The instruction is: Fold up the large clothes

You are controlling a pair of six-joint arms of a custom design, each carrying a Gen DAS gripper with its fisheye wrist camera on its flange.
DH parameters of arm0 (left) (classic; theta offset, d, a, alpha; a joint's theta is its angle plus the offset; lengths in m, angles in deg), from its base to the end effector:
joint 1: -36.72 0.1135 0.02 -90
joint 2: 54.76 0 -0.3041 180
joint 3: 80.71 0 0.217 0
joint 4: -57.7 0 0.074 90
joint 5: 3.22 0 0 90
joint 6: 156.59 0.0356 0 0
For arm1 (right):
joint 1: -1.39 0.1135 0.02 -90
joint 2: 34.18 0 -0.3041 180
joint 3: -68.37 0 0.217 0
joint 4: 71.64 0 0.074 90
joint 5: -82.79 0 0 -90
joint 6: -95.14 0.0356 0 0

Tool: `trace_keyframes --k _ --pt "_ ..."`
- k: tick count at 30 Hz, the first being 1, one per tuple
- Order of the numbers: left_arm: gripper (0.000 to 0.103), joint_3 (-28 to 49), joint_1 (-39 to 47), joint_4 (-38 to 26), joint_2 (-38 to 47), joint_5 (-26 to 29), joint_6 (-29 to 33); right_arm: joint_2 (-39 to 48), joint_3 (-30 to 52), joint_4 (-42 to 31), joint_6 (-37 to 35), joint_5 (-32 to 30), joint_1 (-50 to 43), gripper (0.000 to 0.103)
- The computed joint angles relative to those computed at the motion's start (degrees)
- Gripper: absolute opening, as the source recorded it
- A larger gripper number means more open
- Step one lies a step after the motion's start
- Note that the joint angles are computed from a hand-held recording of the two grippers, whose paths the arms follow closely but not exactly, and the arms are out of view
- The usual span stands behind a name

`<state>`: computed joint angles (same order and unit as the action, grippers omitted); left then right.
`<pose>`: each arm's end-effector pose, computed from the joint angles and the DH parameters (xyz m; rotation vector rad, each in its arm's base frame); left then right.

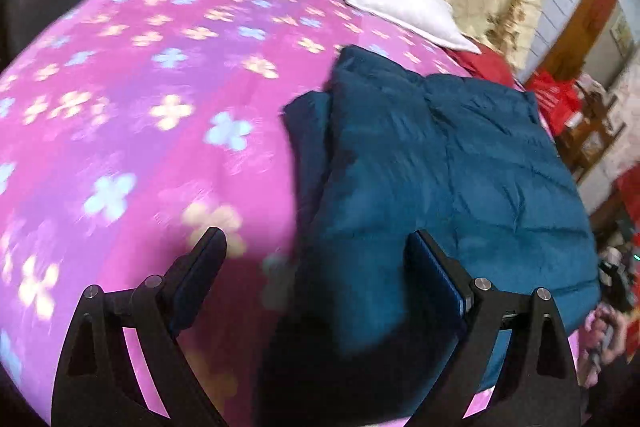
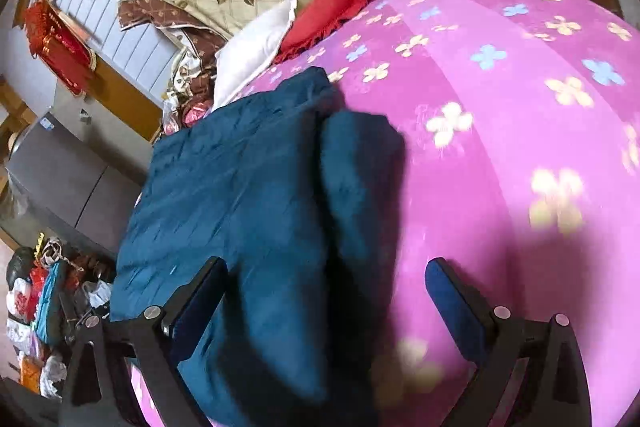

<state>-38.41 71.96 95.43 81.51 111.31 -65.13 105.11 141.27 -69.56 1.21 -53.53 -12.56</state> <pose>0.2404 0.1517 0.0188 -0.5553 2.3832 -0.2706 0.3752 -0.0667 0.0242 -0.0239 2.4376 0.9393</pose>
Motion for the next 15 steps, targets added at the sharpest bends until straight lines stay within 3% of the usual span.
trace_keyframes --k 1,4,9,12,15 --pt "0.093 4.5 -0.4 -8.0 -0.8 1.4 1.4 1.3 3.6 -3.5 -1.3 -2.3 -0.2 0.099" --pt "0.093 11.9 -1.4 -18.0 -1.2 1.5 2.5 5.0 15.2 -19.5 -9.2 -6.5 0.3 0.099" --pt "0.095 28.4 -2.6 -39.9 1.9 5.1 5.2 9.7 30.7 -42.1 -24.7 -6.4 3.5 0.099" --pt "0.100 32.3 -4.1 -42.6 2.8 4.4 5.1 12.7 38.6 -50.0 -27.8 -6.7 5.3 0.099" --pt "0.099 30.3 -6.1 -38.6 2.1 1.5 4.4 14.7 43.4 -53.0 -27.8 -6.7 7.1 0.098"
